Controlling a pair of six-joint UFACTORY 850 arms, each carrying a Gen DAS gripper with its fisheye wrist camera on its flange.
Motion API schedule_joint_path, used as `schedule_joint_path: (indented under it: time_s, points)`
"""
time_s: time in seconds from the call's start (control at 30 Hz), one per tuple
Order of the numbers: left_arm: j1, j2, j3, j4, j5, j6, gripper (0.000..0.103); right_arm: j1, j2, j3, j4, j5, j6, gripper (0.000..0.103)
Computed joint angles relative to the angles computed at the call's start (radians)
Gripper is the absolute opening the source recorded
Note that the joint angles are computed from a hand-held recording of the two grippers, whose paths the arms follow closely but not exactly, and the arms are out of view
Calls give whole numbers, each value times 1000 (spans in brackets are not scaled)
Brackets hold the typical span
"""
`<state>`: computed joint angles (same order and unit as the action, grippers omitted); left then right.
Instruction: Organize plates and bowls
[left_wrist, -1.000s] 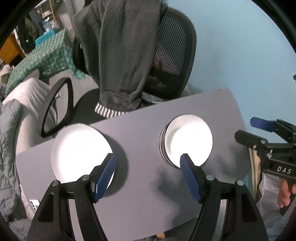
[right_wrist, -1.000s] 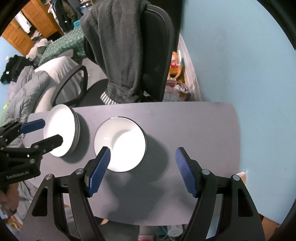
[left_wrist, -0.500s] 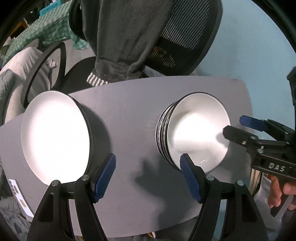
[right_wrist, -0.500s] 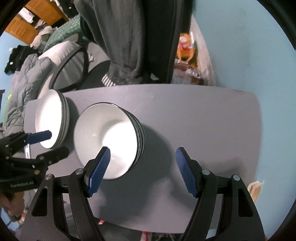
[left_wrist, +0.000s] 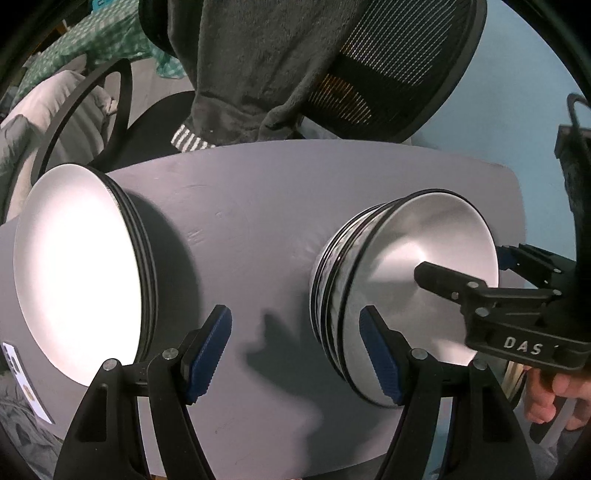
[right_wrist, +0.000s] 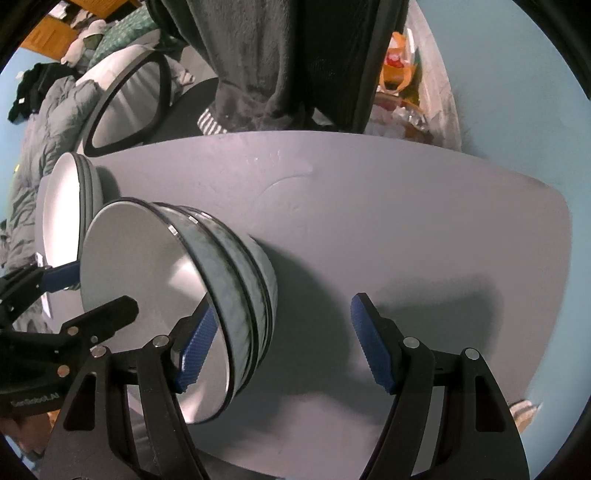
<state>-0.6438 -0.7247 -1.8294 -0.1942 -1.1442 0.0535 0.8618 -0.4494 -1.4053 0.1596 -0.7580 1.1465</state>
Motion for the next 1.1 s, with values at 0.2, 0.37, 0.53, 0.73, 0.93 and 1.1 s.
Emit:
schedule_joint_path:
  time_s: [0.2,0.37,0.53,0.73,0.93,1.1]
  points:
    - [-1,-33,-21,-17,-17,-3,74,-14,5,17,34,36,-35,72]
    - [8,-50,-36,-89,-38,8,65,-25,11,29,76,69,-83,63]
    - [14,-70,-60,-173,-76,25,40,-39,16,37,148,101,-172,43]
    - [11,-74,-68,-181,-87,10,33,-44,12,29,198,110,-224,30]
    - [19,-59,-51,-183,-96,12,25,-24,-10,-17,100,47,-108,24]
    - [27,-22,3,-174,-89,22,24,-10,-34,-54,97,5,-59,24]
